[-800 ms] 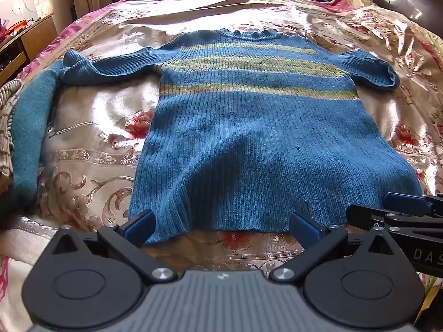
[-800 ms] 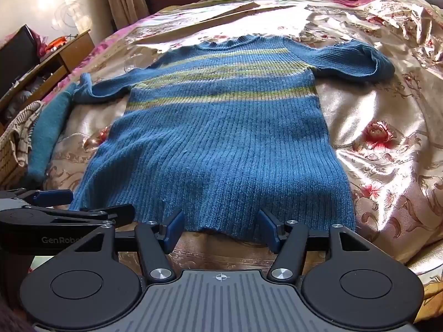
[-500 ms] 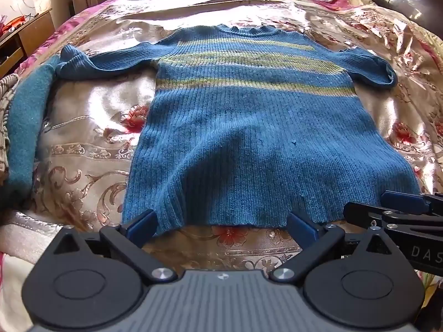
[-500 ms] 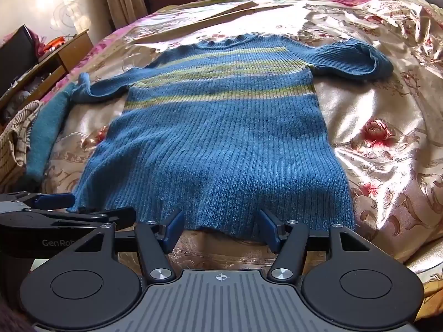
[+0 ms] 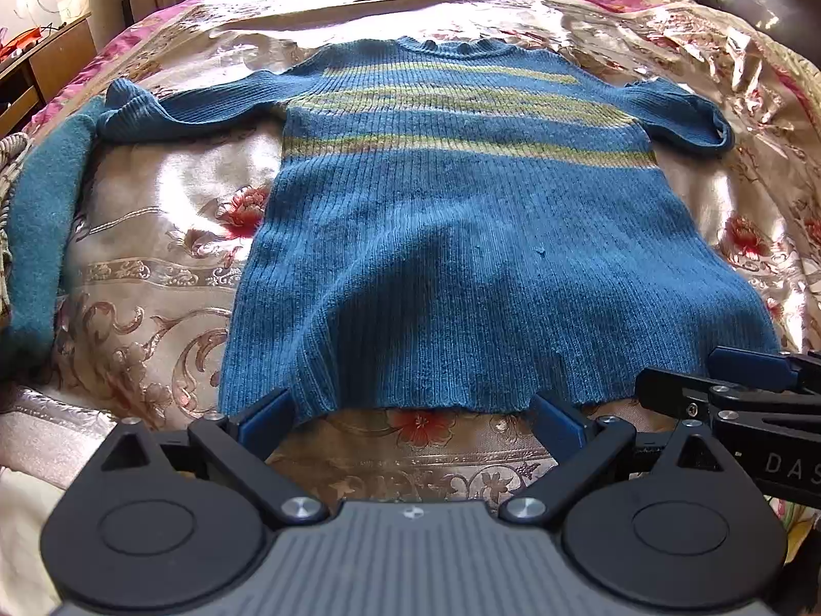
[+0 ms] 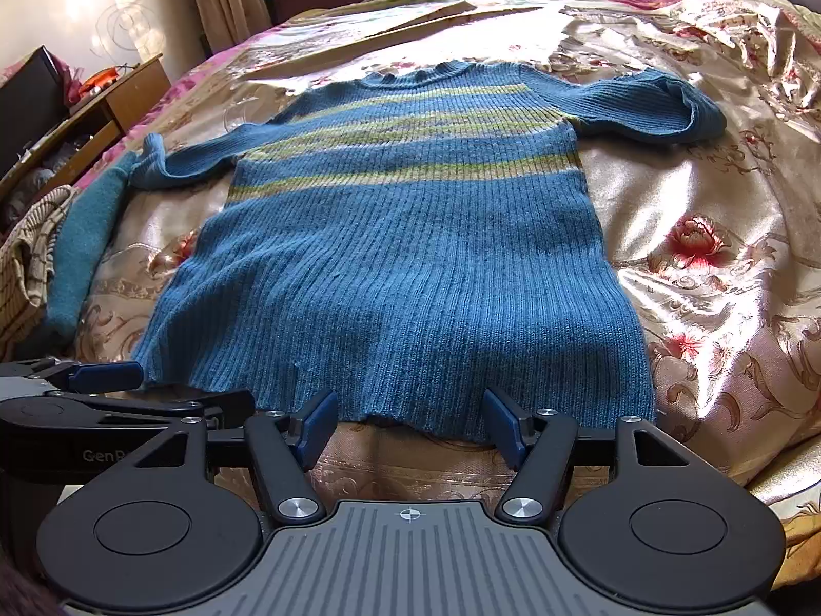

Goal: Fold small clothes

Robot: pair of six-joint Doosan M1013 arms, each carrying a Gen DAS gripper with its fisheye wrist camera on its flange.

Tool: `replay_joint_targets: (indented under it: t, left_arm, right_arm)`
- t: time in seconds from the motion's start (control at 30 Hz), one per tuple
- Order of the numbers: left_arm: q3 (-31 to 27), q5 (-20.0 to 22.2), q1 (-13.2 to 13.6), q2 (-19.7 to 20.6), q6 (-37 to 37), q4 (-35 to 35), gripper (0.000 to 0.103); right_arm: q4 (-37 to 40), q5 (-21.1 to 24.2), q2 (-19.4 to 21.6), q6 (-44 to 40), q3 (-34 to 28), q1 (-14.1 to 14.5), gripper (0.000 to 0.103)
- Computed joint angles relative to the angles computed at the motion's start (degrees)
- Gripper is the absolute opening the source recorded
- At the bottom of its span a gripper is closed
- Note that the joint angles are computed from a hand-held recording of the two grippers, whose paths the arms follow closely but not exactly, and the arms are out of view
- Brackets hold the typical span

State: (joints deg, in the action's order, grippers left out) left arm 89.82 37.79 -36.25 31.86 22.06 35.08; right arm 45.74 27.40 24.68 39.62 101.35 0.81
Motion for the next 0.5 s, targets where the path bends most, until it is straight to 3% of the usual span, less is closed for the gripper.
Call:
replay_joint_targets:
  t: [0.5]
  left_arm:
    - [0.2,-0.4,0.1,0.0,0.3,-0.7,0.101]
  right_arm:
    - [0.0,-0.1,0.3,-0.1,-0.1,-0.1,0.065]
